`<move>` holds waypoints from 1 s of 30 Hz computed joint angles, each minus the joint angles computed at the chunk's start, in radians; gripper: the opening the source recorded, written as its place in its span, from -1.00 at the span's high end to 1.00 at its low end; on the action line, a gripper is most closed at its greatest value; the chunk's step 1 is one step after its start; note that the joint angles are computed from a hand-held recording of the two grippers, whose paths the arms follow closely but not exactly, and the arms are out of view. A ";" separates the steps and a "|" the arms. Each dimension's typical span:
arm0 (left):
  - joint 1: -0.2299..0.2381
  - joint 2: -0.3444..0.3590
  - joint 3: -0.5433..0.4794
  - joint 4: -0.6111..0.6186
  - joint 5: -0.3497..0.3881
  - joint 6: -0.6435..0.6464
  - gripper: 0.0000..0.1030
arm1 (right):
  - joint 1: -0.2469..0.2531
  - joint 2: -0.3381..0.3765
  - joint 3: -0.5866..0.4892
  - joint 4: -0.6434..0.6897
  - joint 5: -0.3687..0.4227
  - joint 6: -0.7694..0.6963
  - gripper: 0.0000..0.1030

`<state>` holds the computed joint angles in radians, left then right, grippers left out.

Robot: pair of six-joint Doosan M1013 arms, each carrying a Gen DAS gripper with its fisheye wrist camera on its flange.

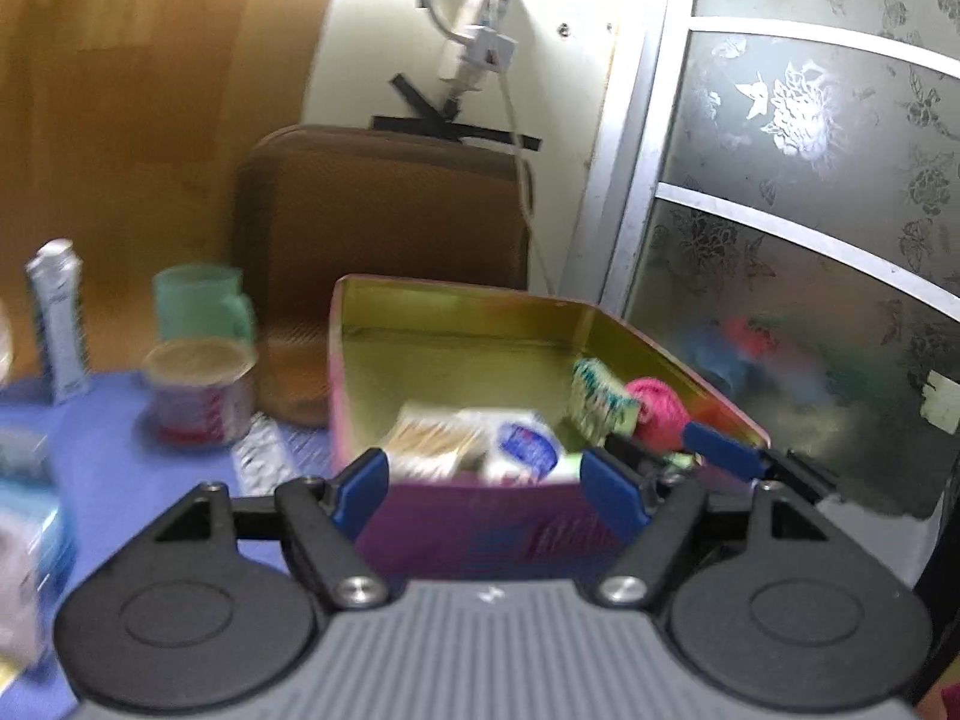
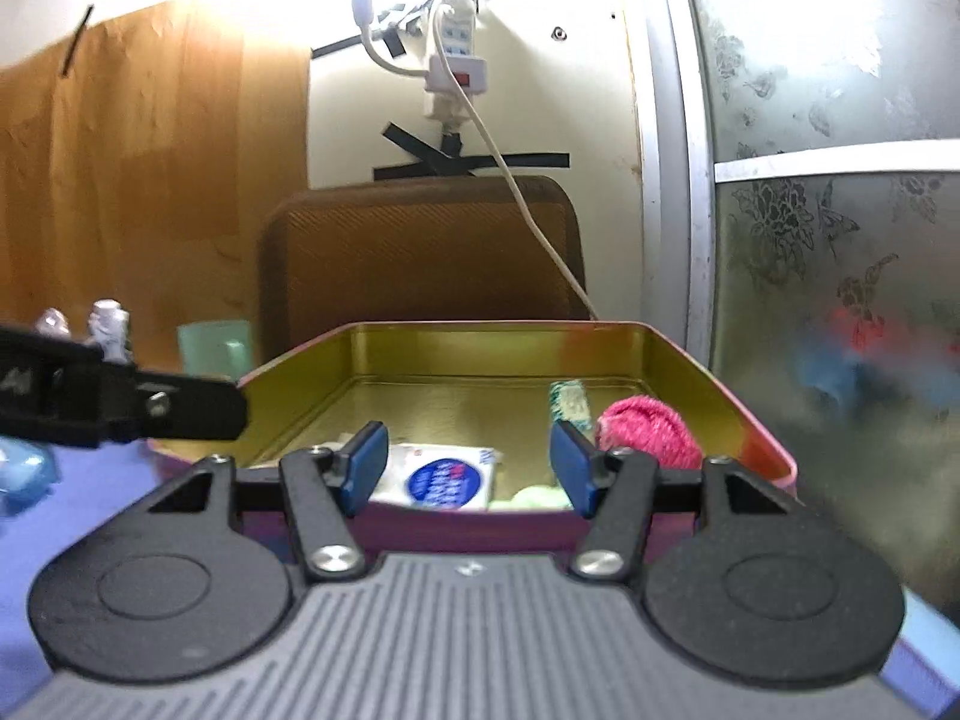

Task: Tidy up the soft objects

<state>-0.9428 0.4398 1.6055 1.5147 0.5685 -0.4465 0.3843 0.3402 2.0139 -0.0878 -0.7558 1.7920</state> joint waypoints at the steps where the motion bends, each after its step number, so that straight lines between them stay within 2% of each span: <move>1: -0.004 -0.013 0.027 0.005 0.011 -0.019 -0.41 | 0.004 -0.005 0.010 -0.001 -0.009 0.005 -0.21; 5: -0.020 -0.059 0.120 -0.029 0.070 -0.059 -0.41 | 0.020 -0.023 0.042 -0.022 -0.033 0.032 -0.21; 8: -0.029 -0.089 0.177 -0.089 0.117 -0.055 -0.41 | 0.035 -0.033 0.050 -0.081 -0.018 0.055 -0.21; 12: -0.034 -0.127 0.245 -0.140 0.181 -0.089 -0.41 | 0.058 -0.044 0.046 -0.215 0.015 0.115 -0.20; 15: -0.037 -0.152 0.289 -0.139 0.257 -0.150 -0.41 | 0.070 -0.047 0.028 -0.393 0.045 0.218 -0.19; 20: -0.043 -0.167 0.337 -0.145 0.402 -0.251 -0.39 | 0.087 -0.030 -0.065 -0.797 0.081 0.596 -0.18; 22: -0.037 -0.184 0.369 -0.090 0.374 -0.372 -0.36 | 0.100 -0.014 -0.110 -0.896 0.080 0.714 -0.18; 23: -0.041 -0.185 0.382 -0.044 0.389 -0.430 -0.36 | 0.108 -0.003 -0.138 -0.945 0.084 0.779 -0.18; 26: -0.046 -0.187 0.395 -0.006 0.403 -0.477 -0.36 | 0.129 0.038 -0.235 -1.119 0.103 1.038 -0.15; 28: -0.049 -0.190 0.404 0.017 0.405 -0.496 -0.39 | 0.136 0.063 -0.284 -1.230 0.089 1.201 -0.03; 29: -0.050 -0.191 0.405 0.021 0.405 -0.501 -0.39 | 0.139 0.077 -0.310 -1.285 0.080 1.282 0.33; 30: -0.050 -0.191 0.406 0.022 0.404 -0.506 -0.39 | 0.141 0.087 -0.328 -1.338 0.071 1.355 0.53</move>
